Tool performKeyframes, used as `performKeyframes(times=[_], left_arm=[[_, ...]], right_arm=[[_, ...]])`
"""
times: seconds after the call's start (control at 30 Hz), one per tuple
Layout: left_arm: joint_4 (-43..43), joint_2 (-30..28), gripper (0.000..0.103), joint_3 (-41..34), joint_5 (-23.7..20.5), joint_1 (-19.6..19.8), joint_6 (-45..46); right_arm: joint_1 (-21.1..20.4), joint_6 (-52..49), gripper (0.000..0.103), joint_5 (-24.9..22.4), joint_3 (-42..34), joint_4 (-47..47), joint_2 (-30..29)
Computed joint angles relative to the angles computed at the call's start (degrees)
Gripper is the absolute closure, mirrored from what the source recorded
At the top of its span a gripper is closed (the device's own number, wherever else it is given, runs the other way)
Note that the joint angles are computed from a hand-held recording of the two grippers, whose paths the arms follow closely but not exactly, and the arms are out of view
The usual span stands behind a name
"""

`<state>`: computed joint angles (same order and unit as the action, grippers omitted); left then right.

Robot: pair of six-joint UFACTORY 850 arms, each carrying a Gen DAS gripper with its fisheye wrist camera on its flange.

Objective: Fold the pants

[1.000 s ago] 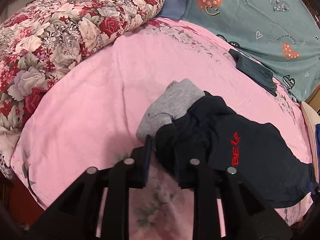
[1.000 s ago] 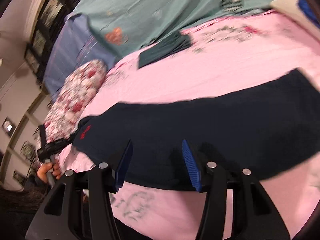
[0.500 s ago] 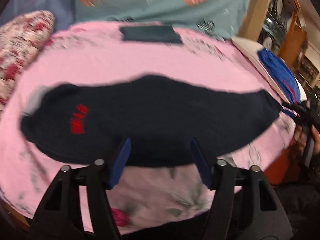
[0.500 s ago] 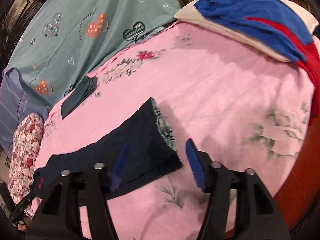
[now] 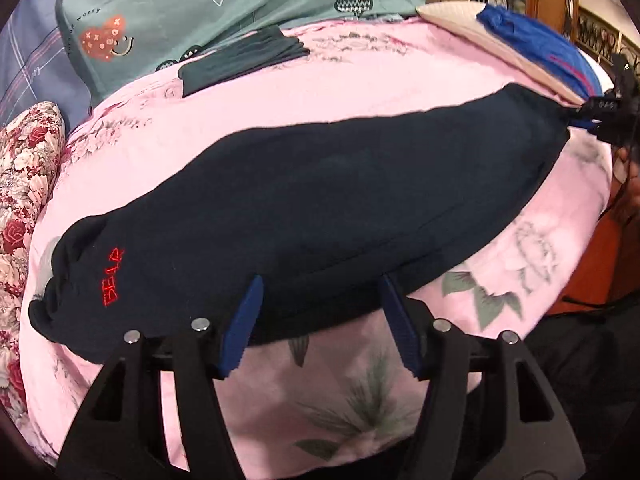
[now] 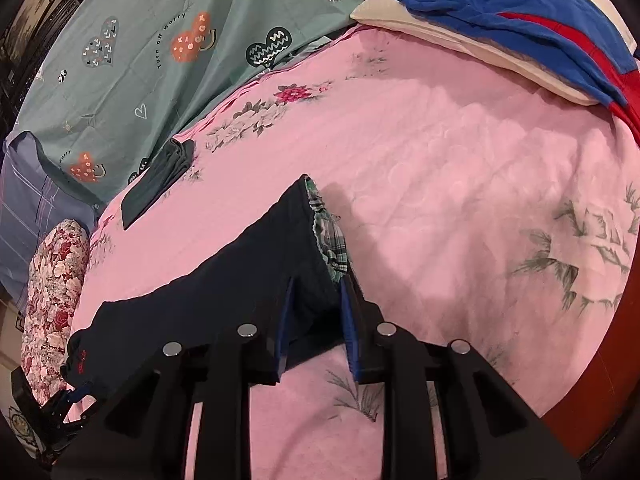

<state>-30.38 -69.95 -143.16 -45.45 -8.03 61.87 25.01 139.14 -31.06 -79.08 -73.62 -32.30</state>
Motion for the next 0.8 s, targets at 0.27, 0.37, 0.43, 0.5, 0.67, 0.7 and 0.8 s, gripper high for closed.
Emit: performKeyframes(times=[0.27,0.37,0.43,0.5,0.67,0.7,0.8], left_arm=[[1.8,-1.0,0.073,-1.3,-0.2,-0.5,0.4],[0.0,3.3,0.065,6.5,4.8,-0.8,5.3],[-0.9,3.7,0.067,7.4,5.2,-0.8,6.9],[-1.5,1.6,0.093,3.7,2.2,-0.4,6.1],[-2.7,-2.8,0.100,-6.0,-3.2,0.4,2.9],[-2.8,-3.6,0.100,-8.1,-4.7,0.7,2.3],[-2.6,-2.4,0.100,-6.3,-5.1,1.0,4.0]], right_arm=[[0.0,-0.2,0.078,0.6,0.1,-0.4,-0.1],[0.2,0.6,0.078,0.5,0.3,-1.1,0.1],[0.3,1.1,0.086,0.3,0.3,-2.0,0.3],[0.3,1.1,0.089,0.8,0.3,-2.8,0.4],[0.5,10.4,0.091,1.5,2.4,-11.4,2.3],[0.6,11.9,0.091,1.6,2.8,-12.8,2.8],[0.9,9.2,0.091,1.5,2.8,-10.5,3.3]])
